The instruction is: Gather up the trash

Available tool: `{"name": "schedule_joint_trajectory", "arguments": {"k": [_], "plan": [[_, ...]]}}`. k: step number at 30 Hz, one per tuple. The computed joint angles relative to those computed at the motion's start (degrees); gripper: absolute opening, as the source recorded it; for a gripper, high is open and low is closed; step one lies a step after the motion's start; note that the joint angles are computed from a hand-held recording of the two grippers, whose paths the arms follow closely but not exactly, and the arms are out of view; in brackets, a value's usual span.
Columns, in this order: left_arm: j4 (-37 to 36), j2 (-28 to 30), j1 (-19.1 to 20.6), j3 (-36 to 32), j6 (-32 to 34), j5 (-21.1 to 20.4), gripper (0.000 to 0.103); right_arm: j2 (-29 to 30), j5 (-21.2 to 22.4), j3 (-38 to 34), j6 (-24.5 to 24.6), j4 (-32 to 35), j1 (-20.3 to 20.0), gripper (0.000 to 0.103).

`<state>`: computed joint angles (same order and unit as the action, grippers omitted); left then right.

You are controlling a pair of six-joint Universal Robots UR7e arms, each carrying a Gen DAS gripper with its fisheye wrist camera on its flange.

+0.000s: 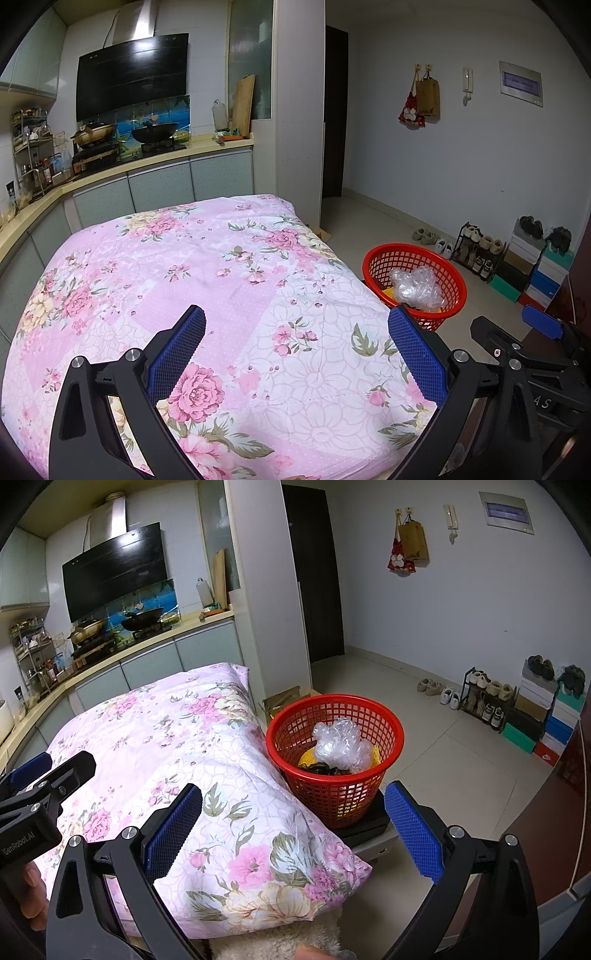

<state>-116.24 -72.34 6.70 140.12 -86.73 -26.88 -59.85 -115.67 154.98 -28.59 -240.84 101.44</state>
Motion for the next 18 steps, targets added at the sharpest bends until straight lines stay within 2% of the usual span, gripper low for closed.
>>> {"name": "schedule_joint_trajectory", "arguments": {"k": [18], "plan": [[-0.7,0.0,-0.1,0.0,1.1,0.0,0.096,-0.7,-0.2,-0.1,0.3,1.0,0.1,0.096]]}}
